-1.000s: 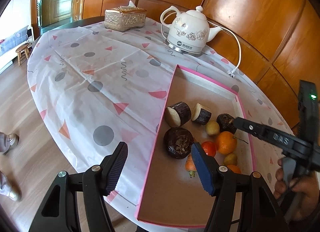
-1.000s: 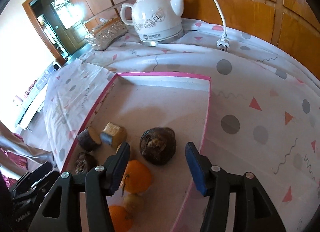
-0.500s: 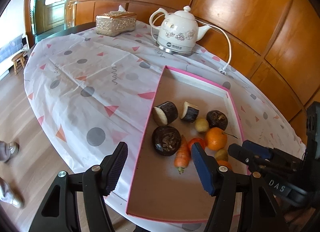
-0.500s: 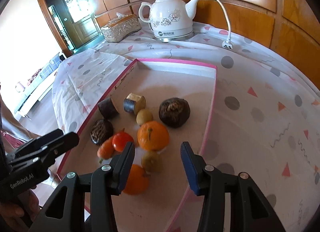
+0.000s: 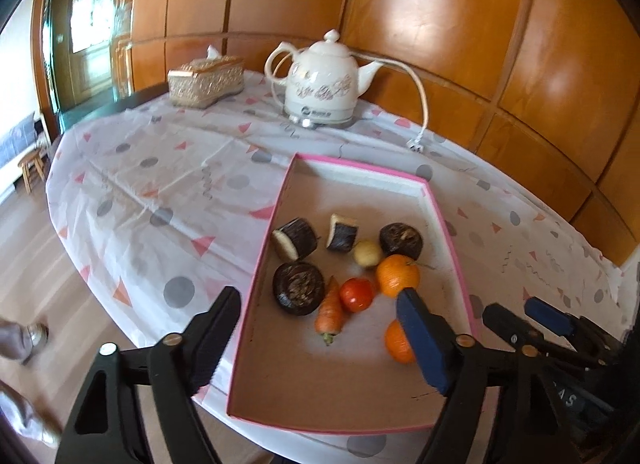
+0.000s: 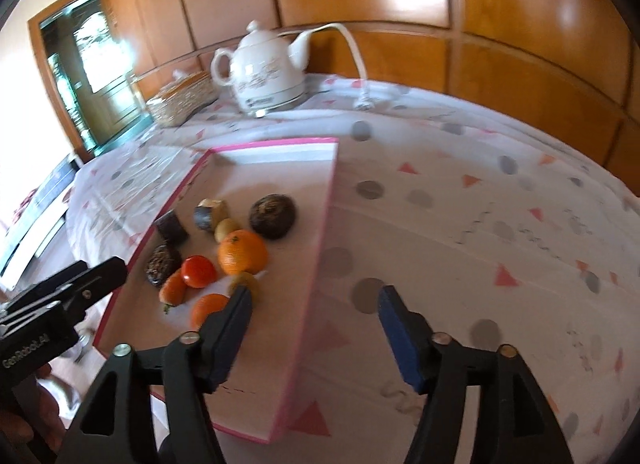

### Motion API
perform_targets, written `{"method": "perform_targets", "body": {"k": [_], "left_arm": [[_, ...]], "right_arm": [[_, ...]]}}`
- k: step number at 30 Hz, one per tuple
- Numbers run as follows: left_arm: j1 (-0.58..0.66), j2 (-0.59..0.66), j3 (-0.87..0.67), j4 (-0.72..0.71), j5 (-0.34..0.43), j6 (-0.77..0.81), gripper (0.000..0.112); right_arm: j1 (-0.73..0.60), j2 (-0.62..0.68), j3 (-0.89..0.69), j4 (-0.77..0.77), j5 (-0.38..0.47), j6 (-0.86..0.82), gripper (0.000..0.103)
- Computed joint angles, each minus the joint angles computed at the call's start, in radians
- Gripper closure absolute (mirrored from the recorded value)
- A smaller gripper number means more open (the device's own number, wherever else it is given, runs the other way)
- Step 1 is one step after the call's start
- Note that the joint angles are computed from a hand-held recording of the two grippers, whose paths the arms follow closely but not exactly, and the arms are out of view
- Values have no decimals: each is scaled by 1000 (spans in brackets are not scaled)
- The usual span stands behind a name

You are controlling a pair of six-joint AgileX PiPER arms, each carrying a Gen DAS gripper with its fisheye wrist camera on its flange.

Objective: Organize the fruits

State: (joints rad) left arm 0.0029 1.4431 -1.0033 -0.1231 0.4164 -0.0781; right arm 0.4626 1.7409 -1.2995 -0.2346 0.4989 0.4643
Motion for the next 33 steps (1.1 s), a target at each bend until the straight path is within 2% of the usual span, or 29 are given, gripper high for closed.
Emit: {"method": "perform_targets", "body": {"k": [6, 12, 14, 19, 23, 28, 33], "left_arm": [[-64, -33, 9, 92, -30, -82, 10], [-113, -42, 20, 151, -43, -135, 10], [-133, -46, 21, 242, -43, -222, 10], [-122, -56, 29, 264, -53, -264, 10], [-150, -53, 22, 455, -19, -452, 10], [-178, -54, 32, 626, -5, -605, 10], [-171, -68, 52, 620, -36, -603, 10]], "right_arm": [[27, -62, 78, -225, 3, 230, 30], [21, -88, 122, -321, 19, 344, 30], [18, -93, 131, -338, 18, 365, 30], [27, -102, 144, -389, 17, 414, 30], [30, -100, 144, -387, 20, 415, 30], [40, -104, 150, -411, 19, 437, 30], [45, -107, 153, -427, 18, 451, 30]]}}
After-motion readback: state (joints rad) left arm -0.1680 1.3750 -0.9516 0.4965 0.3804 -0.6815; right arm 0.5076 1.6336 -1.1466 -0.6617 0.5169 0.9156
